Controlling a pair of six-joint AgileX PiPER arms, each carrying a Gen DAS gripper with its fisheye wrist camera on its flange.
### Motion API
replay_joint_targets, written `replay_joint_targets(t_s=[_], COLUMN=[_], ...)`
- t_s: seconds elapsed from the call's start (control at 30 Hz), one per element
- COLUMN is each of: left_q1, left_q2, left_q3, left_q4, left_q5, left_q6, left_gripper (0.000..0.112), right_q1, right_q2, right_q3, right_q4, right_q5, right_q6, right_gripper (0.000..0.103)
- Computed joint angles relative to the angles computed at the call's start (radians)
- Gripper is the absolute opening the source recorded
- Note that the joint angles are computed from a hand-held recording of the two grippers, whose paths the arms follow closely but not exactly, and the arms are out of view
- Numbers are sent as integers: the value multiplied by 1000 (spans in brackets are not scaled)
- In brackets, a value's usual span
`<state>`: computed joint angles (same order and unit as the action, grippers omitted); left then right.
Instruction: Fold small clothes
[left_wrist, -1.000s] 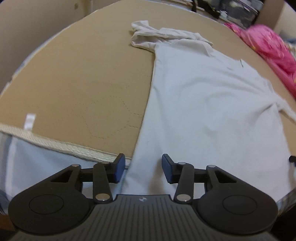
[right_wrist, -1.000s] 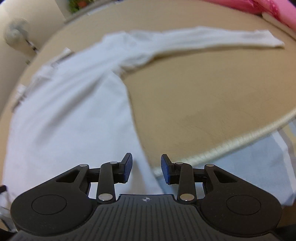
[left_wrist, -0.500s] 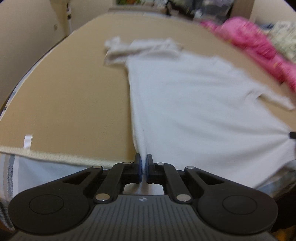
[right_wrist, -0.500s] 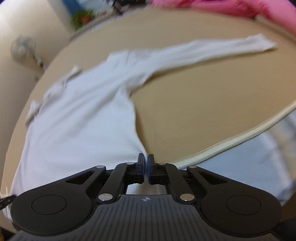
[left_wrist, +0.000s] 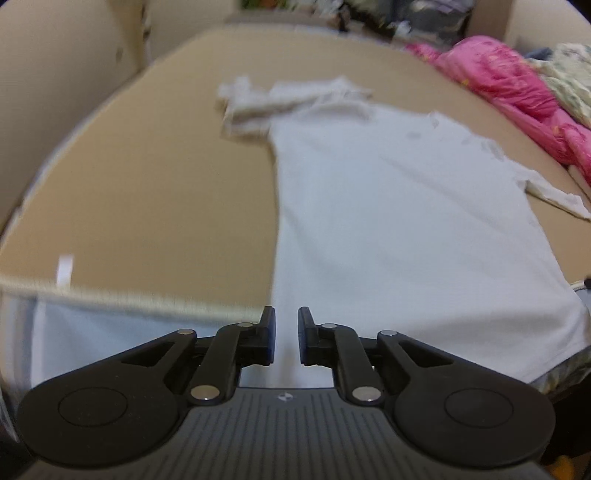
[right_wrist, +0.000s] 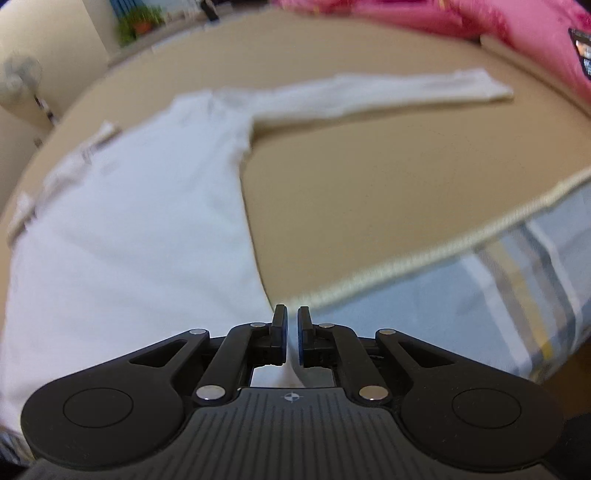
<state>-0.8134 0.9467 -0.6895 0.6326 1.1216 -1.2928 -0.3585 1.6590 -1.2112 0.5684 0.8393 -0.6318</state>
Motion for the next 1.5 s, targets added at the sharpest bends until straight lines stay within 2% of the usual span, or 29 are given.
replay_joint_targets(t_s=[0.03,0.1,0.17,0.2,0.27,0.3,0.33,0.4,0.43,0.47,0.5,0.57,0.63,0.73,0.8,0.83,0.87,0.97,1.0,1.03,1.07,1.1,1.13,1.17,1.2,1.27,1.3,1.37,1.5], left_q1=[-40,-10,99,177,260,265,258,220,208,207,235,284,287,200,169,147,131,107,91,92,103,138,168,202,241,311,344,407,488], left_q2=[-7,8,21,44,119,133,122,83,82,92,118,153,131,87,101,113,123,181,203,227,245,269,284,301,329,411,459,576,840], left_q3=[-7,-6,7,6,-5,-9,-9,-13,-16,-20,-27,-25,-34,-60,-74,-81,-83,-114,-126,-139,-154,-155,-176,-199,-235,-324,-381,-519,-870], left_q4=[23,13,-120,-217,-344,-348,-337,-281,-257,-259,-292,-358,-320,-133,-32,7,42,136,171,197,209,216,193,165,146,121,106,74,-15], left_q5=[7,-78,-180,-210,-185,-166,-165,-177,-184,-181,-184,-189,-201,-183,-181,-175,-177,-191,-189,-201,-216,-263,-288,-313,-333,-364,-373,-399,-395], left_q6=[-16,10,107,200,314,313,300,251,236,242,281,325,273,121,41,-2,-36,-86,-103,-109,-100,-87,-41,12,63,148,186,254,426], left_gripper=[15,17,21,24,26,26,27,33,44,50,50,46,45,45,45,45,44,41,38,30,20,13,0,0,0,0,0,0,0], right_q1=[-19,-44,-40,-20,59,86,98,91,91,102,122,137,122,99,103,108,118,165,188,205,216,235,254,261,262,259,273,292,288], right_q2=[-5,5,51,84,137,144,136,117,111,114,125,138,117,87,96,114,144,249,285,313,337,365,397,411,449,492,499,506,553], right_q3=[1,3,-39,-70,-98,-78,-80,-81,-76,-80,-89,-115,-117,-171,-242,-290,-349,-506,-550,-573,-581,-591,-624,-634,-685,-746,-756,-777,-864], right_q4=[66,197,218,168,-21,-83,-104,-46,-23,-39,-83,-136,-73,78,150,179,197,191,179,173,182,181,139,107,114,170,164,139,104], right_q5=[6,46,137,177,178,139,129,125,115,106,102,119,100,64,57,64,71,68,54,34,12,-3,12,41,81,156,152,137,190], right_q6=[-54,-159,-157,-120,-7,21,47,6,-19,-12,19,72,53,-40,-82,-91,-96,-90,-82,-80,-83,-64,-5,69,144,188,185,178,219], right_gripper=[5,9,32,36,36,34,34,35,36,37,37,37,37,37,39,46,52,54,54,54,53,53,50,41,39,27,25,24,24])
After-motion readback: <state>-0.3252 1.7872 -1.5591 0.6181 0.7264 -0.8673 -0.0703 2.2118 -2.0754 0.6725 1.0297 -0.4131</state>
